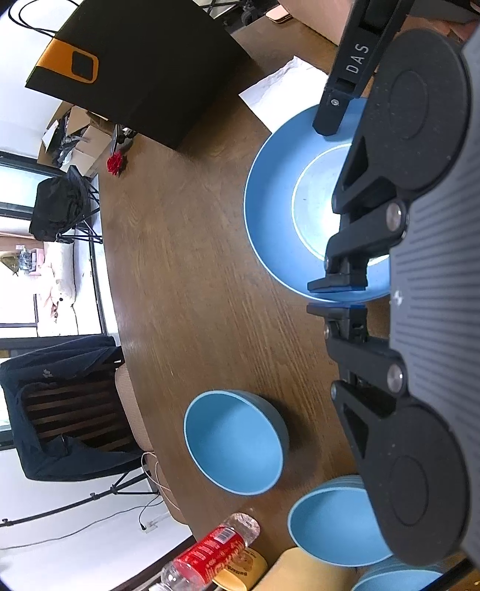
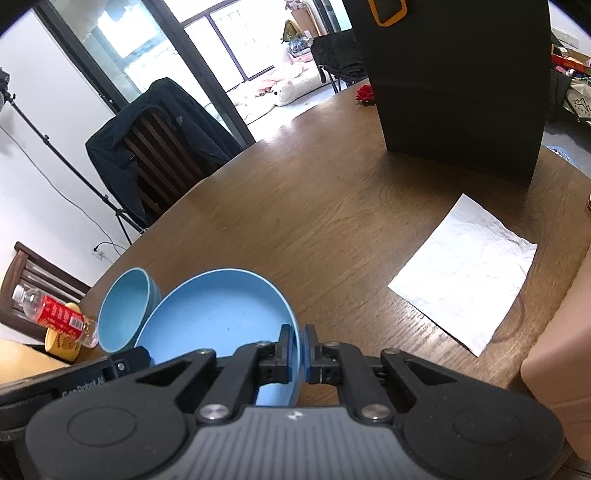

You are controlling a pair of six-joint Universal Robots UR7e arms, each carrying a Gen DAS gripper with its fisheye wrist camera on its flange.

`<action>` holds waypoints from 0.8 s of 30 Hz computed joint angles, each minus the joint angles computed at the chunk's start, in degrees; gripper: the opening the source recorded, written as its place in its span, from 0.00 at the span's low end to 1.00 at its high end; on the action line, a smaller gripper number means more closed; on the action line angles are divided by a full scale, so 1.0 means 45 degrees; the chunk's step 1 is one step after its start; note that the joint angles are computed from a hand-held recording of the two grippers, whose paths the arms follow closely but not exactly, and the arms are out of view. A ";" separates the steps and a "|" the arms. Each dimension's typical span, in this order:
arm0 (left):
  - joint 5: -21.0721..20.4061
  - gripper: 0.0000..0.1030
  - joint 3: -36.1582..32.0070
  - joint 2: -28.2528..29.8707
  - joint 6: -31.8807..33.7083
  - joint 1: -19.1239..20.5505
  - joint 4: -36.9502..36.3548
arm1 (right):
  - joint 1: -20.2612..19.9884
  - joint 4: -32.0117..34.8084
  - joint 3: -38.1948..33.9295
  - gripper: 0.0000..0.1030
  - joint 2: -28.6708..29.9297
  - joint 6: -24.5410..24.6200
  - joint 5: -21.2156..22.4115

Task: Organize plates and bowls
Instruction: 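Carry the blue plate with both grippers over the cream plate stack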

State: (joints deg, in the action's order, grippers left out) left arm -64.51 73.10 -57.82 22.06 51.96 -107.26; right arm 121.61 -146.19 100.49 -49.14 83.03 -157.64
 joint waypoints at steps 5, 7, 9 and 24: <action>0.0037 0.06 0.0468 -0.0490 -0.0391 -0.0088 -0.0086 | 0.0238 0.0071 0.0183 0.05 -0.0124 -0.0135 0.0118; 0.0044 0.06 0.0760 -0.0789 -0.0623 -0.0135 -0.0136 | 0.0341 0.0123 0.0279 0.05 -0.0192 -0.0221 0.0182; 0.0120 0.06 0.1034 -0.1065 -0.0864 -0.0202 -0.0149 | 0.0457 0.0145 0.0383 0.05 -0.0250 -0.0294 0.0246; 0.0456 0.06 0.2870 -0.3108 -0.2015 -0.0687 -0.0268 | 0.1491 0.0967 0.0964 0.05 -0.0618 0.0212 0.0479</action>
State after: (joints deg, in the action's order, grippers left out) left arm -62.46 86.02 -71.81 13.00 48.87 -108.47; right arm 128.31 -141.83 104.83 -51.92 83.99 -155.49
